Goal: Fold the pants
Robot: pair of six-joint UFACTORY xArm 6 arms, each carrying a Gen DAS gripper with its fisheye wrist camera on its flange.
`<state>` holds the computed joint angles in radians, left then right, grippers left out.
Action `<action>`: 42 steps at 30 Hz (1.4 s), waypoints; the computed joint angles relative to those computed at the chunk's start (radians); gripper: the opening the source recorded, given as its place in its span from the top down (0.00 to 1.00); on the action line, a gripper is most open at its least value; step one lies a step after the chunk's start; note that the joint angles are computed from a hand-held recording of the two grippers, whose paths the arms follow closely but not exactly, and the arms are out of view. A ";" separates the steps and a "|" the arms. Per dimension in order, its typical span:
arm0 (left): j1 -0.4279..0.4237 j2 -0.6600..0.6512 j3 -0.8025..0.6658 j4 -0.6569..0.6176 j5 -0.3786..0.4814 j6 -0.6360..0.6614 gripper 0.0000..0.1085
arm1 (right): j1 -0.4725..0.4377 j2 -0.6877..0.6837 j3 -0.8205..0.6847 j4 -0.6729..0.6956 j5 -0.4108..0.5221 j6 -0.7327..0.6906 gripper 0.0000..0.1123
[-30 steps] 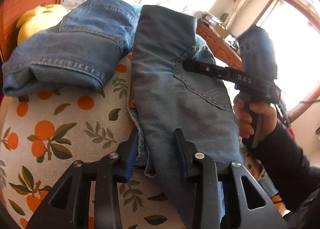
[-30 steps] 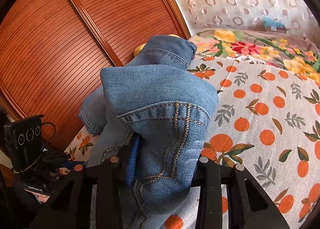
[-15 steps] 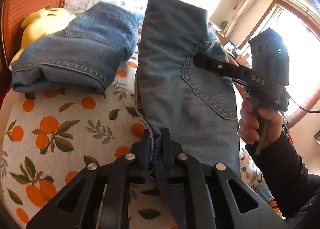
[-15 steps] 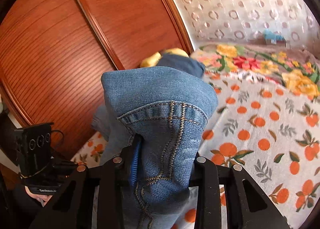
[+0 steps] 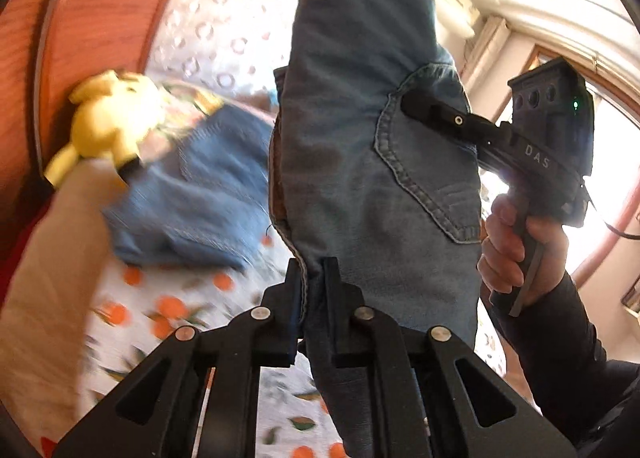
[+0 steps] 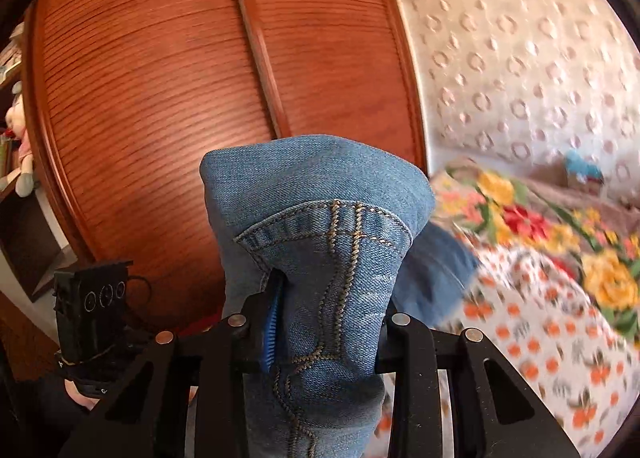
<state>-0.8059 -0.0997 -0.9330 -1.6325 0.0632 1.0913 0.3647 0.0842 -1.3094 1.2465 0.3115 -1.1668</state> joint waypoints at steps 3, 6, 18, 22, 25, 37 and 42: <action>0.036 -0.041 0.028 0.213 -0.034 -0.174 0.90 | 0.008 0.082 -0.123 0.027 0.028 -0.010 0.70; 0.107 -0.033 0.020 0.527 -0.031 -0.406 0.90 | 0.006 0.181 -0.257 0.092 0.053 -0.021 0.70; 0.318 0.378 -0.383 1.188 0.210 -0.792 0.95 | -0.058 0.597 -0.610 0.029 -0.036 0.242 0.70; 0.333 0.480 -0.513 1.408 0.263 -0.960 0.97 | -0.086 0.715 -0.672 -0.360 -0.052 0.621 0.67; 0.344 0.491 -0.536 1.442 0.288 -0.999 0.97 | -0.101 0.730 -0.686 -0.362 -0.033 0.624 0.62; 0.257 0.351 -0.371 1.213 0.179 -0.782 0.62 | -0.150 0.735 -0.837 -0.810 0.212 0.931 0.51; 0.250 0.383 -0.360 1.403 0.173 -0.939 0.63 | -0.141 0.486 -0.494 -0.917 -0.036 1.001 0.51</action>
